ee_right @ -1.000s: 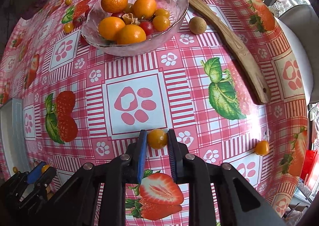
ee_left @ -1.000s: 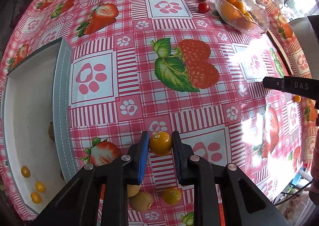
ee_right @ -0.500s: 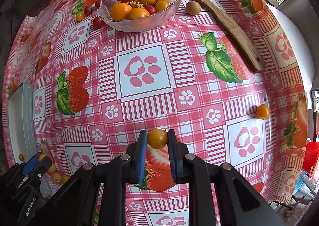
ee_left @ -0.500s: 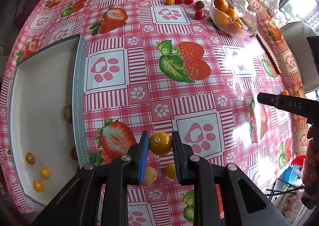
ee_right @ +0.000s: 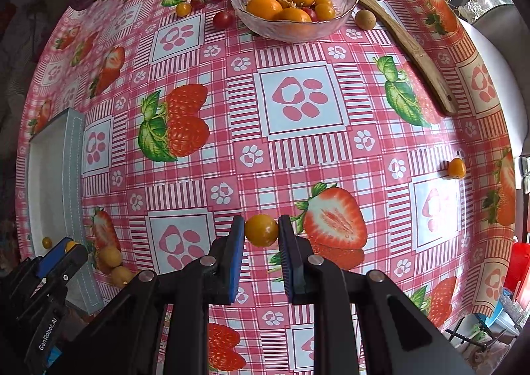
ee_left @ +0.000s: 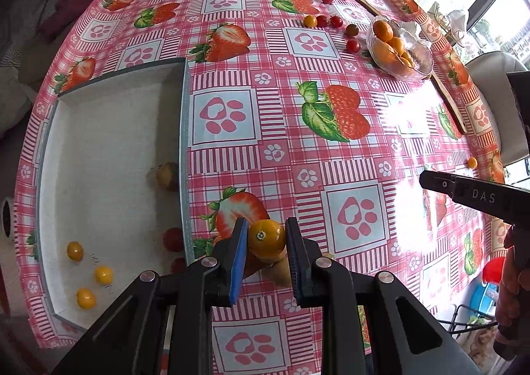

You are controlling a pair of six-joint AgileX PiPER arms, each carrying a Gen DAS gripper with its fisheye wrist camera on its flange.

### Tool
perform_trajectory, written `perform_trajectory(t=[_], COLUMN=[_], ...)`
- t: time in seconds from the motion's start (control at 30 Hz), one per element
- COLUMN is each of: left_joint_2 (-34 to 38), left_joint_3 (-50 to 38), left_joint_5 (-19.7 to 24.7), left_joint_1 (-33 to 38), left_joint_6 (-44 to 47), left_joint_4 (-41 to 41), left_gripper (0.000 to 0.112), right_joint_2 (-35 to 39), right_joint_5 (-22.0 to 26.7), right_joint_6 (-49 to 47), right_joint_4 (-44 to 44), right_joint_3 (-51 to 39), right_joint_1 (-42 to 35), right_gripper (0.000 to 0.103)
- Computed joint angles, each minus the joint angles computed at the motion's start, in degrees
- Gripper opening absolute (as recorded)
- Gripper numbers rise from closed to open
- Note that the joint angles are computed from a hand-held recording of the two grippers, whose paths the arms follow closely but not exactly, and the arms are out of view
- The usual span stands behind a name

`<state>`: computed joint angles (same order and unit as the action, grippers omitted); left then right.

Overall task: Organize fruits
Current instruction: 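Carry both yellow tomatoes over the white tray and open both grippers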

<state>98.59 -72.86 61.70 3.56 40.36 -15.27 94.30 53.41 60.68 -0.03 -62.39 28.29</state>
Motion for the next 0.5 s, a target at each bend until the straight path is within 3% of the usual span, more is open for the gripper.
perform_trajectory(t=[0.5], left_joint_2=[4.4], left_joint_3=[-7.2], left_joint_5=[2.5], left_joint_1=[11.7], left_joint_6=[4.7], left_joint_4=[-1.6], left_gripper=[0.024], right_joint_2=[11.0], right_joint_5=[7.9], right_joint_6=[-0.6], right_joint_4=[-0.9], right_joint_3=[-20.1], right_joint_1=[6.2], right_gripper=[0.022])
